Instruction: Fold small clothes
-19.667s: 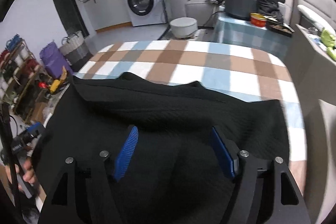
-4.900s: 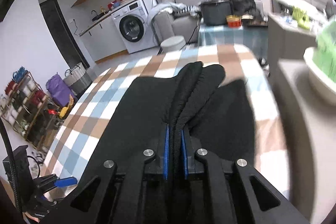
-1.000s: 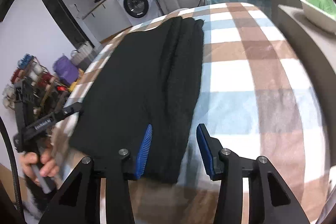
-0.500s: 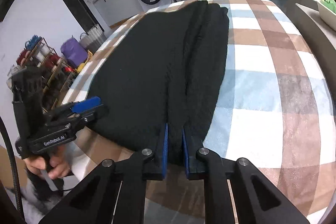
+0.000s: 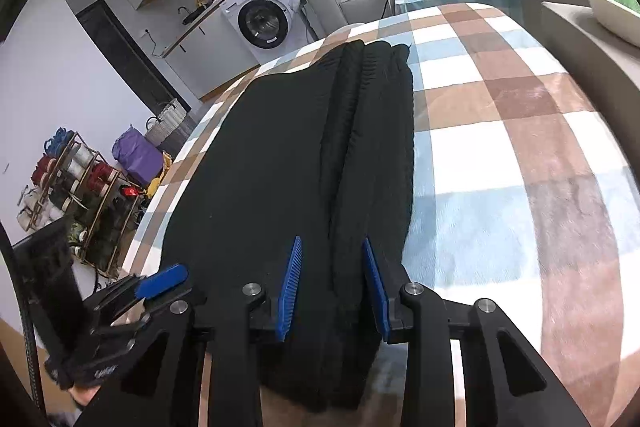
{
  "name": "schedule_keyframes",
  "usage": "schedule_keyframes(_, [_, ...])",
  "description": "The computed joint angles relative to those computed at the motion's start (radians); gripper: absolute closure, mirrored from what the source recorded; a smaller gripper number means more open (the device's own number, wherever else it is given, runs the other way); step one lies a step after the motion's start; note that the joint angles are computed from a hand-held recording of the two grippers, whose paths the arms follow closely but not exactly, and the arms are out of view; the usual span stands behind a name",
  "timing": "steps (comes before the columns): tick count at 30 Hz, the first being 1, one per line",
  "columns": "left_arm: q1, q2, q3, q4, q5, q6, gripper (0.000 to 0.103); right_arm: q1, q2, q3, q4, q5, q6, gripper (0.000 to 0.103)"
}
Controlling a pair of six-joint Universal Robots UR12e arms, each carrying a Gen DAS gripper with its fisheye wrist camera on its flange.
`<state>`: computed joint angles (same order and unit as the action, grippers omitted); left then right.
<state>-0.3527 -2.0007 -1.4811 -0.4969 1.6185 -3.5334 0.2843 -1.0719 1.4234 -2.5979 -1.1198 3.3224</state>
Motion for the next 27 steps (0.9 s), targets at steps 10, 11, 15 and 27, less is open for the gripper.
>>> schedule_keyframes(10, [-0.027, -0.056, 0.083, 0.017, -0.049, 0.058, 0.024, -0.006, 0.014, -0.010, -0.037, 0.045, -0.027, 0.091])
schedule_keyframes(11, [-0.029, -0.065, 0.095, 0.016, -0.059, 0.063, 0.024, -0.002, 0.018, -0.023, 0.015, 0.012, -0.036, 0.091])
schedule_keyframes(15, [-0.039, -0.091, 0.131, -0.019, -0.072, 0.085, 0.020, -0.004, 0.020, -0.027, 0.059, 0.011, -0.049, 0.091])
schedule_keyframes(27, [-0.060, -0.108, 0.148, -0.044, -0.022, 0.147, 0.013, -0.032, 0.072, -0.082, 0.003, 0.119, 0.104, 0.086])
